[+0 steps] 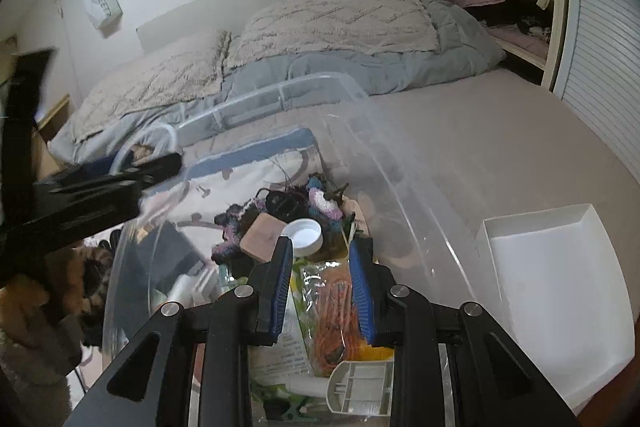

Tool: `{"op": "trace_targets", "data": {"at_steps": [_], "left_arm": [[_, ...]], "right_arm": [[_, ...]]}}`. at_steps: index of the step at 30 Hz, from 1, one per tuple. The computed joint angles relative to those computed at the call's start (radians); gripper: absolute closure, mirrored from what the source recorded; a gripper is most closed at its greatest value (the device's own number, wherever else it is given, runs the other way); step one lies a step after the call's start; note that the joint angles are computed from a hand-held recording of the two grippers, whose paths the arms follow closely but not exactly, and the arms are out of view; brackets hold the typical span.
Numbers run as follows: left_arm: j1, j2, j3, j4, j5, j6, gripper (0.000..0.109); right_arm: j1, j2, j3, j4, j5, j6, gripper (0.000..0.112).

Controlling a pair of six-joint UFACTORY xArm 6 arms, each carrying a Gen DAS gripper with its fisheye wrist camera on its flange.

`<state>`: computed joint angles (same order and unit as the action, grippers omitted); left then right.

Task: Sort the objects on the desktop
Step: 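Lower the right tool into the clear bin and open it to drop the clothespin, then lower the left tool into the clear bin and release the white ring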

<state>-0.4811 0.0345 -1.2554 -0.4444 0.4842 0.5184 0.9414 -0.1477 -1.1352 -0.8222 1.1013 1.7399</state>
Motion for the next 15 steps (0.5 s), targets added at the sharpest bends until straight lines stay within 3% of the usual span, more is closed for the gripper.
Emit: {"op": "trace_targets", "data": {"at_steps": [4, 6, 15], "left_arm": [[0.002, 0.038, -0.035, 0.003, 0.031, -0.048, 0.022], [-0.003, 0.042, -0.033, 0.014, 0.011, -0.071, 0.010], [-0.009, 0.030, -0.010, -0.019, 0.001, -0.013, 0.010]], "right_arm": [[-0.011, 0.004, 0.003, -0.010, -0.033, -0.001, 0.084], [-0.015, 0.016, -0.007, -0.012, -0.046, -0.009, 0.084], [-0.007, 0.058, -0.049, -0.014, -0.054, -0.034, 0.083]]}}
